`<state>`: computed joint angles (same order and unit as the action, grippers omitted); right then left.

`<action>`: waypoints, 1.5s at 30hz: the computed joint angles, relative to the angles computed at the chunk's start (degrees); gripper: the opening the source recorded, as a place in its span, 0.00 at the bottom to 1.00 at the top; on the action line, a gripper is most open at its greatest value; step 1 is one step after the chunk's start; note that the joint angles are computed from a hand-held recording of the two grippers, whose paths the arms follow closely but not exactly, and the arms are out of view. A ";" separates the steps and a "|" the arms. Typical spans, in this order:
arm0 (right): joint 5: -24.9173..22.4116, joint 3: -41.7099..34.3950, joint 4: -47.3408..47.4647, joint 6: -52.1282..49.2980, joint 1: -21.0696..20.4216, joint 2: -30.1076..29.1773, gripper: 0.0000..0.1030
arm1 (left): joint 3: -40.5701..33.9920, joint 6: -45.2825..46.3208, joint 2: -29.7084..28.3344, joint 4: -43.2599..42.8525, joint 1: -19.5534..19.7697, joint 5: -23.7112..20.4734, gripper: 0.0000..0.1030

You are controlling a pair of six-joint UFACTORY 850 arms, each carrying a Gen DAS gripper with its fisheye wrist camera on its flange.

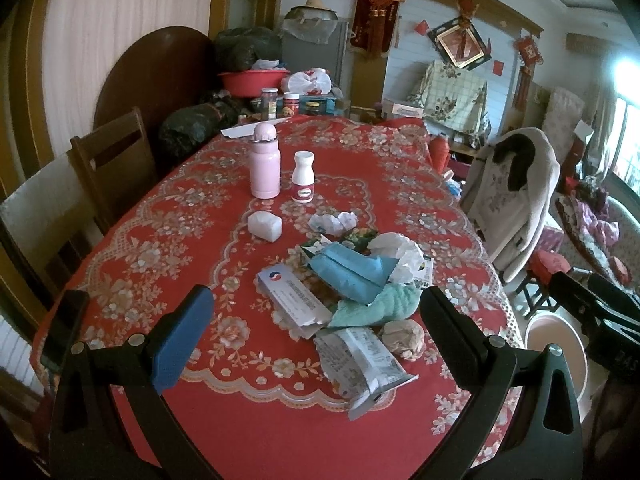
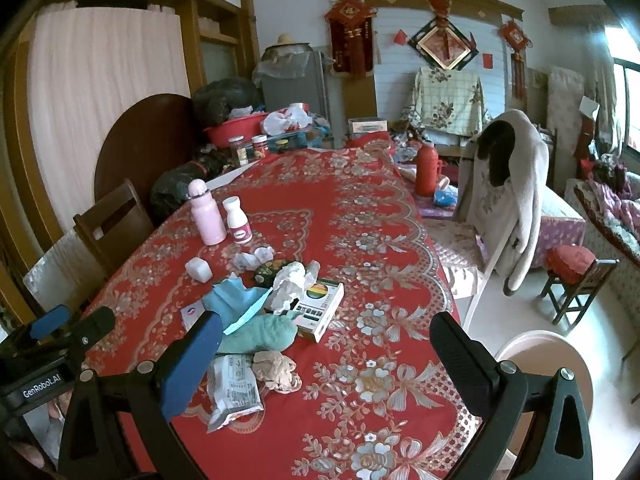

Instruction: Collect trash

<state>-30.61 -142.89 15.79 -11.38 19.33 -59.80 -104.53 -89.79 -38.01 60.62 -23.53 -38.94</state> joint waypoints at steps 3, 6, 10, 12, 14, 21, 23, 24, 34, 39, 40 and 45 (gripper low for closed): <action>-1.32 -2.18 -0.74 0.68 0.19 -1.21 1.00 | 0.01 0.78 0.02 -0.65 0.38 0.05 0.99; -1.82 -2.97 -1.27 0.78 0.35 -1.69 1.00 | 0.04 1.33 -0.05 -1.38 0.74 0.23 0.99; -3.20 -4.54 -1.76 1.01 0.48 -2.57 1.00 | -0.25 1.82 -0.40 -1.97 0.71 -0.33 0.99; -3.50 -4.72 -2.16 1.21 0.56 -2.69 1.00 | -0.53 2.02 -0.66 -2.33 0.67 -0.65 0.99; -3.81 -4.90 -2.11 1.06 0.53 -2.79 1.00 | -0.68 1.99 -0.82 -2.46 0.55 -0.90 0.99; -1.89 0.16 -1.83 -0.32 0.67 -0.02 1.00 | -0.65 1.97 -1.02 -2.94 0.29 -1.34 0.99; -1.79 0.08 -1.83 -0.31 0.65 -0.08 1.00 | -0.53 1.79 -0.98 -2.74 0.27 -1.28 0.99; -1.37 0.81 -1.65 -0.62 0.68 0.33 1.00 | -0.40 1.71 -0.91 -2.61 0.25 -1.23 0.99; 0.72 4.19 -0.50 -2.61 1.16 2.38 1.00 | 0.46 1.10 -0.26 -2.37 0.12 -0.99 0.99; 0.52 4.44 -0.72 -2.21 1.24 2.53 1.00 | 0.79 1.16 -0.02 -2.34 0.14 -0.92 0.99; 0.47 4.63 -0.57 -2.33 1.22 2.66 1.00 | 0.90 1.21 0.09 -2.32 0.12 -0.98 0.99; 0.43 4.83 -0.19 -2.63 1.21 2.77 1.00 | 1.03 1.07 0.19 -2.19 0.11 -0.97 0.99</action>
